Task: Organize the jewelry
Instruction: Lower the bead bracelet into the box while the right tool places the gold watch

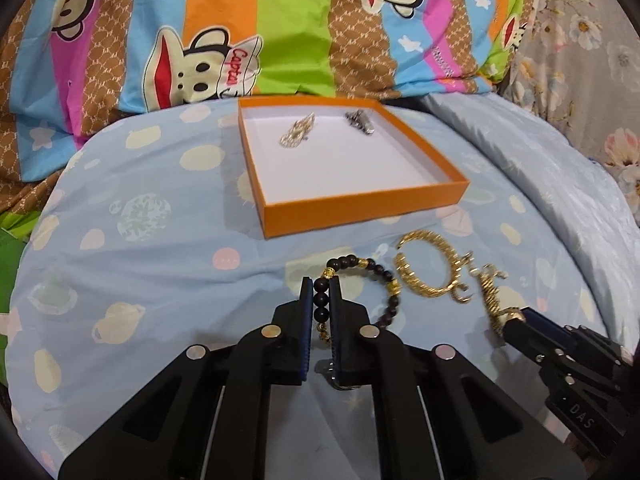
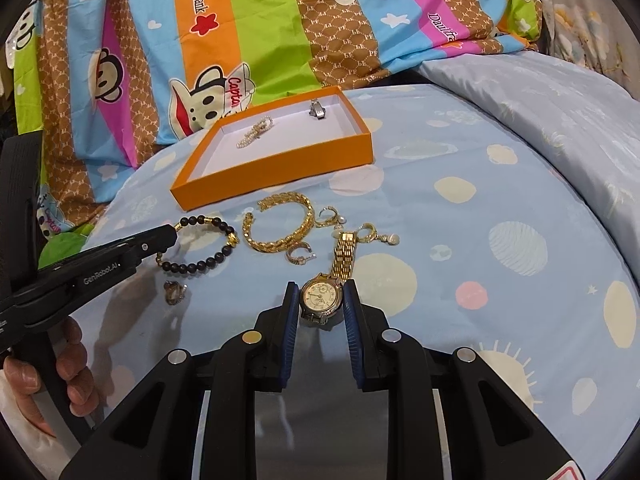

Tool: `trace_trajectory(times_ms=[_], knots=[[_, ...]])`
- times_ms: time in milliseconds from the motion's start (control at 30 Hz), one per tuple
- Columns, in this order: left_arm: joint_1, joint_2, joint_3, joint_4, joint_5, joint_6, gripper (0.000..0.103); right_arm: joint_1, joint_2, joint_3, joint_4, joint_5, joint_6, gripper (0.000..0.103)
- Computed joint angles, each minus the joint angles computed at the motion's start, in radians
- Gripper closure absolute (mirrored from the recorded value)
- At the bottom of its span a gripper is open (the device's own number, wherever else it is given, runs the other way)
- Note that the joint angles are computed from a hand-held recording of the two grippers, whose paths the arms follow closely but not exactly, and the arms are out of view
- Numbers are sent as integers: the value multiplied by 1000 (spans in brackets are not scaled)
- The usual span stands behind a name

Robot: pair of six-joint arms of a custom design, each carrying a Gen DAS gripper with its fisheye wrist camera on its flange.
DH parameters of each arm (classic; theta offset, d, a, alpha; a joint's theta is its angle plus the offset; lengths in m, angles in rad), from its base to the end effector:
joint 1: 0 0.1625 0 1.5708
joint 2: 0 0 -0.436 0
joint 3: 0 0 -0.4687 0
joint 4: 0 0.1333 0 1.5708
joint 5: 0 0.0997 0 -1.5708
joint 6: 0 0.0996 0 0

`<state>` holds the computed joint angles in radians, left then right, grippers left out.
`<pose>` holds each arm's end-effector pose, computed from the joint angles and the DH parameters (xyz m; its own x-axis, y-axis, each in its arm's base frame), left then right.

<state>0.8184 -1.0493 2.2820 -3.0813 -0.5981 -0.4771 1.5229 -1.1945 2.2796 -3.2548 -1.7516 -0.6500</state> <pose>-0.1733 -0.5006 0.0718 -0.8045 -0.1275 -0.5800 0.3239 0.7244 -0.6086 0.0905 -0.5215 0.1288 -0.8023 -0.3812 0.4594 -0.5602 0.7466 -0.3589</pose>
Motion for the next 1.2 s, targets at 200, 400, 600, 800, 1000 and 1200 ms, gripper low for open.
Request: trace_trajectory(times_ms=[200,400,600,800,1000,1200], knots=[[-40,-44,3,-32,-9,47,96,23,-51,-2,15,41,8,82],[-48,-70,-32,-61,0,134,96,67,-59,-64,42,68,2,82],[-19,-29,-127,-151,43,294,96,117,29,-218,84,81,-3,82],[54,58,-269,-228,49,431,96,148,158,-394,183,93,27,82],[130,121,-358,-231,11,447,96,159,289,-512,204,63,25,82],[172,163,-405,-219,-11,441,96,148,365,-584,218,57,31,82]])
